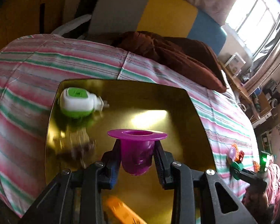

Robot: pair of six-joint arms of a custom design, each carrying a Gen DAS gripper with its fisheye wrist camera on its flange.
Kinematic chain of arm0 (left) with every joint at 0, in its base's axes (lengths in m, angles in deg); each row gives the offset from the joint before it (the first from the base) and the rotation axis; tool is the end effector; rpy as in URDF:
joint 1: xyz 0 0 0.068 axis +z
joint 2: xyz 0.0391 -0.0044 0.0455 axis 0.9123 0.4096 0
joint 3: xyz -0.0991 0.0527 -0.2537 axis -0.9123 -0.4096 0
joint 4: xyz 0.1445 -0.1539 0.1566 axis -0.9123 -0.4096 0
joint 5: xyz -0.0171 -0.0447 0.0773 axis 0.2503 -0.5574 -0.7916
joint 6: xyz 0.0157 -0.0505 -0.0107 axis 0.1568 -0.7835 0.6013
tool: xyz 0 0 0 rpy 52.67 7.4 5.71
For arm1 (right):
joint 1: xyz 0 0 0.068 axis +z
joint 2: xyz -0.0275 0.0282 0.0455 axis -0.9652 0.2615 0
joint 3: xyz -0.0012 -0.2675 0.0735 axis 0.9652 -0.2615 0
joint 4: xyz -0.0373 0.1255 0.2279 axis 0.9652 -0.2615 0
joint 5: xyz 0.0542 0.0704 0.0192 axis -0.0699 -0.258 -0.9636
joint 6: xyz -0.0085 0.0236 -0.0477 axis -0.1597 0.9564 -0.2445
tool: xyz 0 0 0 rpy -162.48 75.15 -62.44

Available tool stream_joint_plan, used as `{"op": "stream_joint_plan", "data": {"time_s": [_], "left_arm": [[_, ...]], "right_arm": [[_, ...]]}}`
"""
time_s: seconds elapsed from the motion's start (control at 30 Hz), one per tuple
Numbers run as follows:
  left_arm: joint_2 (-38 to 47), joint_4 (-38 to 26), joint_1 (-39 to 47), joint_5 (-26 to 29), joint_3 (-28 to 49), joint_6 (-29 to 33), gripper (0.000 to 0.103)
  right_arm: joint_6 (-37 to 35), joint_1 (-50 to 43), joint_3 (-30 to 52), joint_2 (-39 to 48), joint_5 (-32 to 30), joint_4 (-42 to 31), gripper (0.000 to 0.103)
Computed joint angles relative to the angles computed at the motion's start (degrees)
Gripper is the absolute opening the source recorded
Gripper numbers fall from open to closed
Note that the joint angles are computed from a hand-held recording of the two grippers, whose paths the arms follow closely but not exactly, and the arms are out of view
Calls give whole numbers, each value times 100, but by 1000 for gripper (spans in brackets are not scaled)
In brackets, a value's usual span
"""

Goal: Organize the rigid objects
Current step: 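Carry the magenta cup into the gold tray and open the left gripper, then lift the green spool piece and carry it toward the gold tray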

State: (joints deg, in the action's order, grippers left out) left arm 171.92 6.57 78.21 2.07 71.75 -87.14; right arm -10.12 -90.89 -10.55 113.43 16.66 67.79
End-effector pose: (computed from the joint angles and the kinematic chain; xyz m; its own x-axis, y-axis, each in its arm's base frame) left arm 0.2477 0.0465 0.0630 -0.7615 -0.4132 -0.4995 -0.2890 0.9061 -0.3089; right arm 0.3389 -0.0928 -0.0021 -0.9364 -0.1019 -0.3359 -0.1074 0.9942 -0.0023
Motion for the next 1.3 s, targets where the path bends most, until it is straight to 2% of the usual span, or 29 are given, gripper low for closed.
{"op": "stream_joint_plan", "data": {"time_s": [0.3,0.53,0.7,0.8,1.0,1.13,1.17,1.3], "left_arm": [[1237,-809,-12,-71,1674,402,33],[2427,-1455,-55,-484,2984,552,33],[2568,-1611,55,-428,3252,558,47],[2273,-1467,136,-370,2954,555,47],[973,-737,263,-299,1509,553,47],[-190,-105,-65,-627,165,653,47],[-607,97,-239,-793,-323,579,47],[-1850,436,-1006,-1519,-1493,111,47]], "right_arm": [[-84,-34,105,91,4,44,67],[-170,-16,-22,37,48,208,67],[-188,-18,-62,13,48,251,67],[-213,-24,-45,21,62,253,67],[-236,-10,-55,9,91,269,68],[-231,9,-62,5,131,312,68],[-232,15,-77,-2,139,331,68],[-301,19,-57,22,148,380,67]]}}
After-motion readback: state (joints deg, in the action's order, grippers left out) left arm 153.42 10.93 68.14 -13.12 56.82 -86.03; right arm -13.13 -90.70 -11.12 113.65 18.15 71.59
